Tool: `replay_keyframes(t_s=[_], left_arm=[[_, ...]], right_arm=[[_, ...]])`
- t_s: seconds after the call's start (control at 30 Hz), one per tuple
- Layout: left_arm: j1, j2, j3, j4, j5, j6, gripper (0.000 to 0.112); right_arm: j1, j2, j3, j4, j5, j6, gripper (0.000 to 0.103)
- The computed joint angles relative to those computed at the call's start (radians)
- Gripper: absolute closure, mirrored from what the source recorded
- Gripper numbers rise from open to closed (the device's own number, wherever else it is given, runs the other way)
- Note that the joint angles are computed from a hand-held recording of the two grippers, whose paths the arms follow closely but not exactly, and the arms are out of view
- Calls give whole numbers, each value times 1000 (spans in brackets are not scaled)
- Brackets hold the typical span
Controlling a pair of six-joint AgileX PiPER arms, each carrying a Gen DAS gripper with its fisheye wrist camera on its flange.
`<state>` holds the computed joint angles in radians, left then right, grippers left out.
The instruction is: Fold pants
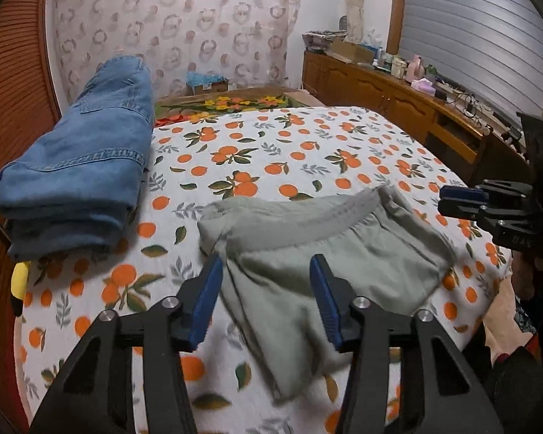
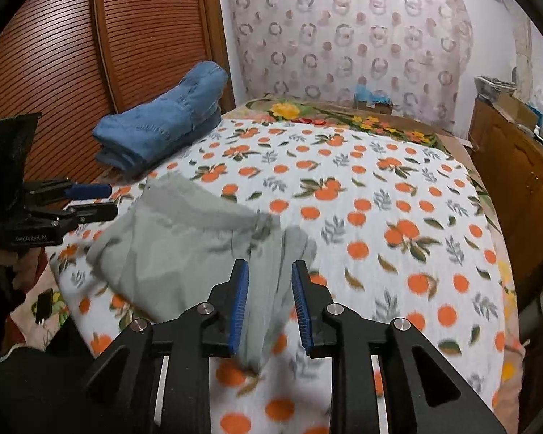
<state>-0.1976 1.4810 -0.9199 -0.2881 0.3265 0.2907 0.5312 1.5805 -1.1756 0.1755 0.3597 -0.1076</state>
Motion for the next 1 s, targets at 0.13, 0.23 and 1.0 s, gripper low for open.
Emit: replay_keyframes(t_s=[0.13,0.23,1.0], left_arm=[[12,78,-59,-29,17,36,65],[19,138,-97,-35,28,38,70],[-24,128,-124,105,-76,-71,99]], right_arm=[[-7,88,-94,36,18,-30,74],[-10,153,-169,78,56,-70,73],[-6,253,-250,57,-8,-59,96]])
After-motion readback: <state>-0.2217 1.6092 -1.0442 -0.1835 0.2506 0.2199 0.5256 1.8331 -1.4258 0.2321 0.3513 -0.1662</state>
